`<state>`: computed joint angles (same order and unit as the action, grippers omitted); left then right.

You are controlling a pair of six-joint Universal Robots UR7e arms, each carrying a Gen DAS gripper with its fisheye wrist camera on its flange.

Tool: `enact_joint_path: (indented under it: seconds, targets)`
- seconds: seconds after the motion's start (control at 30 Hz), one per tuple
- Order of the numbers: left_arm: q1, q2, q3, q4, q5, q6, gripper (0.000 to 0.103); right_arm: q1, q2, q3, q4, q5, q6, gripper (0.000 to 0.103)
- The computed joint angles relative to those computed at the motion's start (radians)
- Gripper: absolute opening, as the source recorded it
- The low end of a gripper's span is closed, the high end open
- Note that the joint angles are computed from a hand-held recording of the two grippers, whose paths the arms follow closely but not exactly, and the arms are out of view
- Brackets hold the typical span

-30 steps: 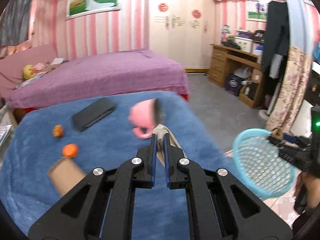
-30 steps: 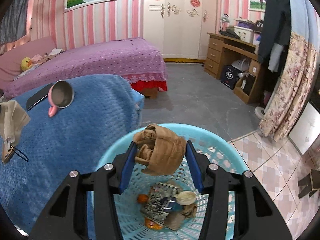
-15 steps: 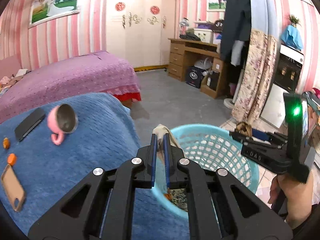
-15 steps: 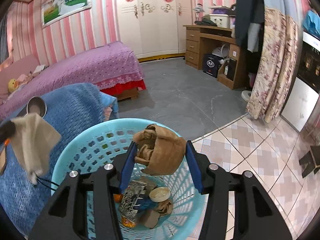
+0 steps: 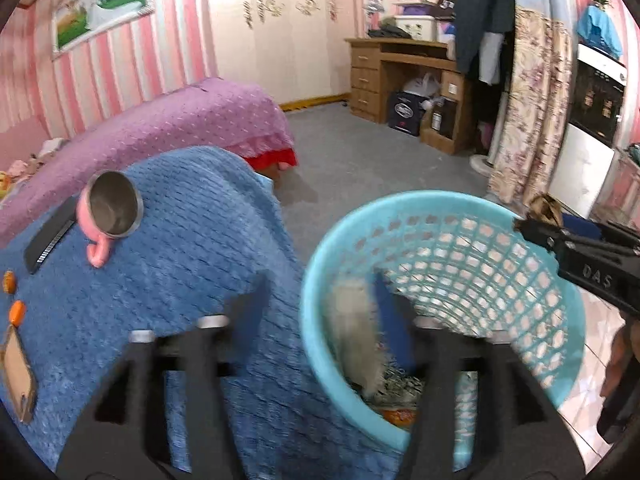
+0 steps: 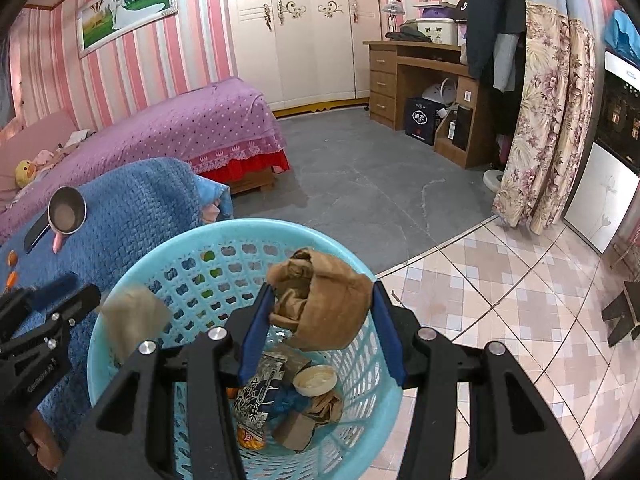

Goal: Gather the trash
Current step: 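Open the left tool to drop the mask while the right tool drops the brown paper, then move both open tools back over the blanket toward the orange items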

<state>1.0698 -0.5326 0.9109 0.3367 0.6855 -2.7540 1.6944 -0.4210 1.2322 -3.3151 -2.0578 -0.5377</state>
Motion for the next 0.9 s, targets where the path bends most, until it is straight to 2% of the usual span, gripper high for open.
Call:
enact_joint_path:
  seconds: [0.07,0.13,0.23,0.43,0.57,0.73,0.77,0.8,0.9]
  targets:
    - [0.002,-0.013,0.013,-0.022,-0.006,0.005,0.071,0.002,0.003,-0.003,0.004,-0.005,-0.005,0.050]
    - [0.009,-0.019,0.009,-0.015,-0.008,-0.018,0.084,0.004,0.008,-0.014,0.012,-0.009,-0.008,0.050]
    - [0.017,-0.046,0.041,-0.059,-0.022,-0.021,0.090,0.007,0.013,-0.020,0.015,-0.011,-0.006,0.051]
    - [0.030,-0.103,0.090,-0.090,-0.051,-0.029,0.095,0.021,0.036,-0.047,0.025,-0.031,-0.024,0.052]
    - [0.028,-0.152,0.145,-0.147,-0.075,-0.001,0.097,0.033,0.048,-0.052,-0.017,-0.051,-0.028,0.077]
    - [0.026,-0.207,0.209,-0.203,-0.102,0.033,0.097,0.049,0.062,-0.068,-0.043,-0.078,-0.024,0.084]
    - [0.027,-0.218,0.218,-0.205,-0.104,0.034,0.097,0.054,0.069,-0.075,-0.050,-0.087,-0.024,0.092]
    - [0.028,-0.232,0.233,-0.213,-0.107,0.037,0.097,0.058,0.076,-0.082,-0.058,-0.093,-0.026,0.095]
    - [0.031,-0.261,0.261,-0.236,-0.123,0.053,0.097,0.070,0.097,-0.112,-0.050,-0.114,-0.031,0.095]
